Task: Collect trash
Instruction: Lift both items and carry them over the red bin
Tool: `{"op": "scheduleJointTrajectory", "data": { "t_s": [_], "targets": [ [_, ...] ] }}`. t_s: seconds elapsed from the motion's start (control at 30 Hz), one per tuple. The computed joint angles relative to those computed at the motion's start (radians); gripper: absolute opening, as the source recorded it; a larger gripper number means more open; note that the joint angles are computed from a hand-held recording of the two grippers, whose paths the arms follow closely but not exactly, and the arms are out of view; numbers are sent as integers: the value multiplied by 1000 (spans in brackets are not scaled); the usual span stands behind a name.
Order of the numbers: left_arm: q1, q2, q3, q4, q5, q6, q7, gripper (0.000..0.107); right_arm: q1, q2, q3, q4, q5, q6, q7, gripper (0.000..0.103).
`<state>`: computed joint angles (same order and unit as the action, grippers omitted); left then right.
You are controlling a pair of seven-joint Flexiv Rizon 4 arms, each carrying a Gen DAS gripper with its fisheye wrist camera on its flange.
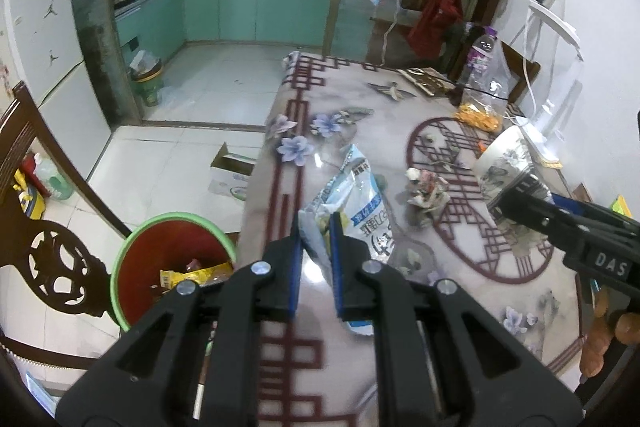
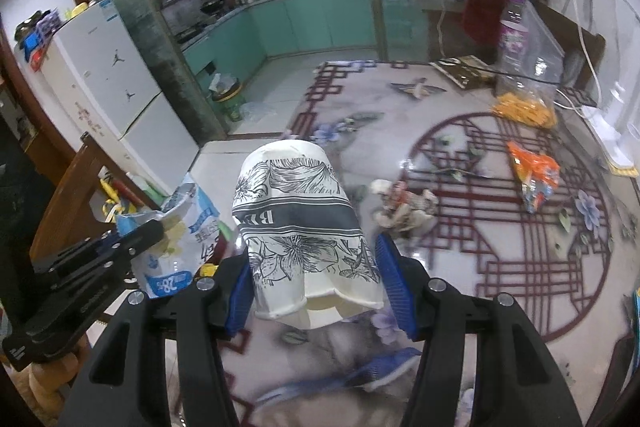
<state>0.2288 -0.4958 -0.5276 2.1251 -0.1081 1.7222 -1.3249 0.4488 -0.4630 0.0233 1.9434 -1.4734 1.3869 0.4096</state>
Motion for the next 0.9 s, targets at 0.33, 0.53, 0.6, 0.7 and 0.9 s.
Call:
{"op": "scheduleJointTrajectory", "data": {
  "t_s": [0.33,0.53,0.6,0.7,0.9],
  "targets": [
    [-7,8,90,2,-28,-7,-19,12,83,-90,-22,-103,161,39,-177,55],
    [-34,6,166,-13,-51,-20,-24,12,133,-145,-35,-167,298,56,-321,55],
    [-39,2,187,-20,-59,-23,-22,12,145,-165,-29,-193,354,50,-380,55],
    [-47,-6,217,-33,-68,-29,-17,12,155,-192,-16,-229,436,41,-464,55],
    [-89,-31,303,-69,-95,-46,-23,12,162,-269,37,-334,587,3,-640,55]
  ]
}}
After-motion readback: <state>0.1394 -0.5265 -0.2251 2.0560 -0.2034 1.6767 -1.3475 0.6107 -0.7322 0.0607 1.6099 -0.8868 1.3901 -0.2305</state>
